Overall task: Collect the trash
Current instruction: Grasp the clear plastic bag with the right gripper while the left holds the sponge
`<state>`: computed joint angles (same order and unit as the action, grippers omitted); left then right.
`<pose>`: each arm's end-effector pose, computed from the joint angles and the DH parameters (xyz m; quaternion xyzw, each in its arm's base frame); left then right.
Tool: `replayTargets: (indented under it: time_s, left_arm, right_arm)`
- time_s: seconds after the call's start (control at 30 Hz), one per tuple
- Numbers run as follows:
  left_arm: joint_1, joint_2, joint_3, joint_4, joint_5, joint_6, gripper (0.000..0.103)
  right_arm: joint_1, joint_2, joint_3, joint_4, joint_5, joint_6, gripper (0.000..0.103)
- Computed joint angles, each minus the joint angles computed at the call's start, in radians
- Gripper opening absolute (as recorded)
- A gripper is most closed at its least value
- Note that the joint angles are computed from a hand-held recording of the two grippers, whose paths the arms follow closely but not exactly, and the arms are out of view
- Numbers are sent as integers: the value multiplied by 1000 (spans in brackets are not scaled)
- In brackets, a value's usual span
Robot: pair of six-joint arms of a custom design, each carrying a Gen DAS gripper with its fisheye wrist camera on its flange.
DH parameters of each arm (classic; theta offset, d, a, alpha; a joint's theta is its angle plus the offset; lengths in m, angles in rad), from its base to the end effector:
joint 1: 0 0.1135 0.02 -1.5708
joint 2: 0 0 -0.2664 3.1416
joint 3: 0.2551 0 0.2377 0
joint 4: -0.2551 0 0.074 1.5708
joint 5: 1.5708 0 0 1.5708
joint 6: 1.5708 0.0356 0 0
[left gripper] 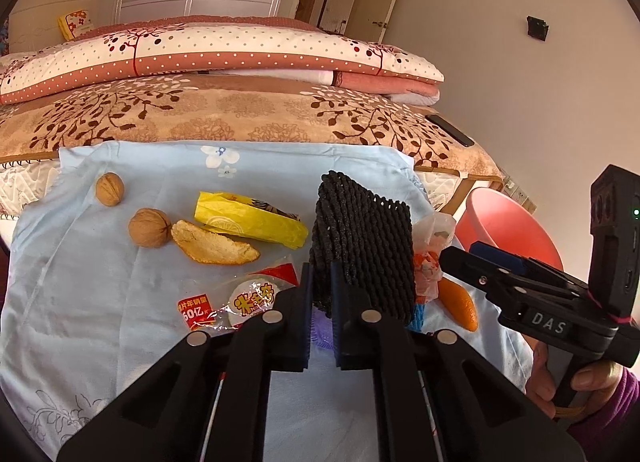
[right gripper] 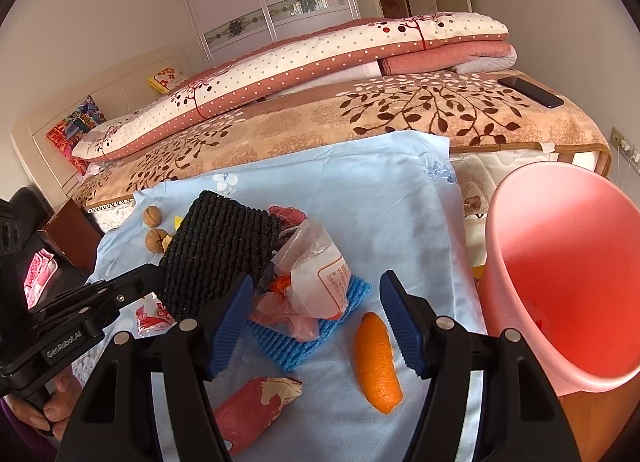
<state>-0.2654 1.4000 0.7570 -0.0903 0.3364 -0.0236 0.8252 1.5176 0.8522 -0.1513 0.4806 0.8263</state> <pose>0.2620 -0.0834 0.2141 0.1762 0.8859 -0.2091 0.3747 0.2130 0.2064 0.2078 0.0881 0.9030 0.1128 0.4051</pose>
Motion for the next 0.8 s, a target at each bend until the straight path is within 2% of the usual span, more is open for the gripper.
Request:
replayTargets:
  time_s: [0.27, 0.3, 0.37, 0.53, 0.6, 0.63, 0.8]
  left_arm:
    - [51, -61, -16, -21, 55, 8, 7]
    - [55, -69, -18, -23, 59, 7, 7]
    - [57, -83, -18, -26, 63, 6, 6]
    - [52, -114, -15, -42, 63, -1, 6]
    - [44, -126, -10, -50, 59, -6, 6]
    - [40, -131, -8, -52, 56, -8, 6]
    - [17, -165, -1, -61, 44, -19, 6]
  right_arm:
    - [-43, 66, 42, 11, -49, -26, 63]
    - [-45, 71, 44, 11, -56, -28, 60]
    - [-49, 78, 44, 13, -72, -29, 44]
    - [-33, 41, 9, 33, -58, -31, 26]
    - [-18, 18, 0, 25, -41, -28, 5]
    - [-14, 4, -10, 29, -37, -29, 2]
    - [25, -59, -40, 16, 21, -15, 1]
